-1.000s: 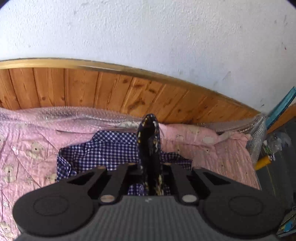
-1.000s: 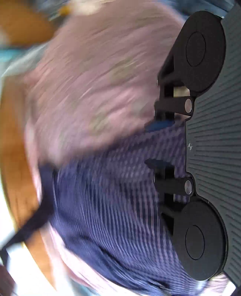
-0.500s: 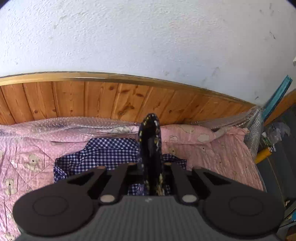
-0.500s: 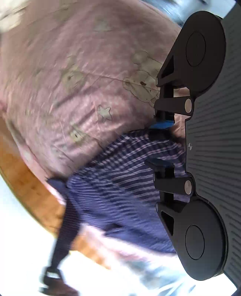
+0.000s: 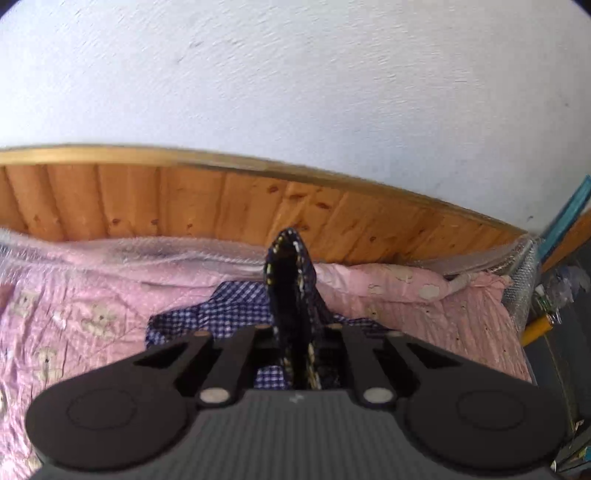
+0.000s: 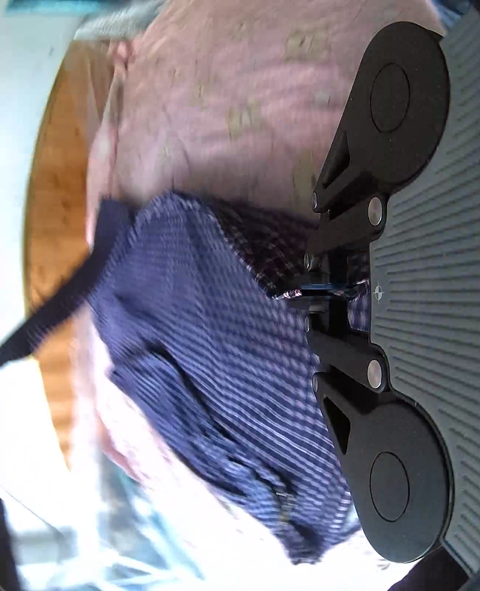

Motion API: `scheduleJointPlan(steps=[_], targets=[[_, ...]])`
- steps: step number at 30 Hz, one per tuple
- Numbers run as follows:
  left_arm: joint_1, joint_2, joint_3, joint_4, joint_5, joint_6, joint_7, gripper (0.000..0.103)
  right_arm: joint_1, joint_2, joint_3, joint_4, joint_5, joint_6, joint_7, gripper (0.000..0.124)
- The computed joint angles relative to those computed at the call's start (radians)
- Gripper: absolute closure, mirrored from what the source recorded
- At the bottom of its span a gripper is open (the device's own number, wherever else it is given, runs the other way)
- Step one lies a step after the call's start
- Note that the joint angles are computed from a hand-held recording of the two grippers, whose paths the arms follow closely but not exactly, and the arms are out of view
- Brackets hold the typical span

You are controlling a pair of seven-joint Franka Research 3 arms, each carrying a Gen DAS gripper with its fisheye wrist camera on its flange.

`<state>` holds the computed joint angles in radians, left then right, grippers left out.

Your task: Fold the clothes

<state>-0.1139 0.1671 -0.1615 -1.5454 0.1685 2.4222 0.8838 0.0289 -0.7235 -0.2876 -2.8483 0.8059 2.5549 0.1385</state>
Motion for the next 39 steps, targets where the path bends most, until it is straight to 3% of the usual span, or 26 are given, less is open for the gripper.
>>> scheduleJointPlan(steps=[3,5,11,18,20,22,25,26,28,30,33,35,37,39], targets=[[0.01,-0.026,0.009,-0.058,0.003,0.009,-0.009,0.096,-0.024,-0.021,0.061,-0.036,-0.075,-0.001,0.025,0.124],[0.018,-0.042,0.012,-0.1,-0.003,0.03,-0.016,0.096,-0.042,-0.026,0.067,-0.047,-0.125,-0.004,0.035,0.124],[0.017,0.008,0.02,-0.083,0.048,0.035,-0.038,0.096,-0.055,-0.003,0.047,-0.029,-0.216,-0.05,0.015,0.124],[0.017,0.027,0.034,-0.035,0.125,0.014,-0.085,0.096,-0.047,0.017,0.038,-0.015,-0.275,-0.052,-0.097,0.124],[0.021,0.037,0.036,-0.019,0.127,-0.007,-0.085,0.096,-0.043,0.05,0.013,0.04,-0.285,-0.147,-0.121,0.122],[0.026,0.039,0.039,-0.019,0.126,-0.021,-0.091,0.096,-0.045,0.088,-0.004,0.099,-0.286,-0.246,-0.149,0.102],[0.034,0.005,0.037,-0.073,0.117,-0.008,-0.097,0.096,-0.05,0.239,-0.102,0.327,-0.17,-0.543,-0.086,0.081],[0.037,-0.009,0.037,-0.096,0.115,-0.002,-0.097,0.096,-0.043,0.299,-0.138,0.409,-0.115,-0.622,-0.035,0.081],[0.04,-0.03,0.037,-0.13,0.118,0.005,-0.107,0.095,-0.05,0.396,-0.15,0.518,0.011,-0.65,-0.002,0.082],[0.043,-0.043,0.038,-0.154,0.124,0.009,-0.125,0.095,-0.043,0.475,-0.091,0.569,0.084,-0.527,-0.03,0.085],[0.047,-0.061,0.04,-0.187,0.132,0.015,-0.151,0.095,-0.018,0.623,0.01,0.65,0.146,-0.337,-0.09,0.109],[0.052,-0.064,0.039,-0.196,0.126,0.041,-0.159,0.095,-0.002,0.73,0.075,0.71,0.153,-0.243,-0.124,0.111],[0.051,-0.056,0.039,-0.178,0.141,0.043,-0.168,0.095,0.011,0.818,0.121,0.744,0.071,-0.183,-0.141,0.113],[0.049,-0.05,0.037,-0.16,0.145,0.046,-0.172,0.095,-0.015,0.836,0.159,0.754,0.072,-0.173,-0.205,0.113]])
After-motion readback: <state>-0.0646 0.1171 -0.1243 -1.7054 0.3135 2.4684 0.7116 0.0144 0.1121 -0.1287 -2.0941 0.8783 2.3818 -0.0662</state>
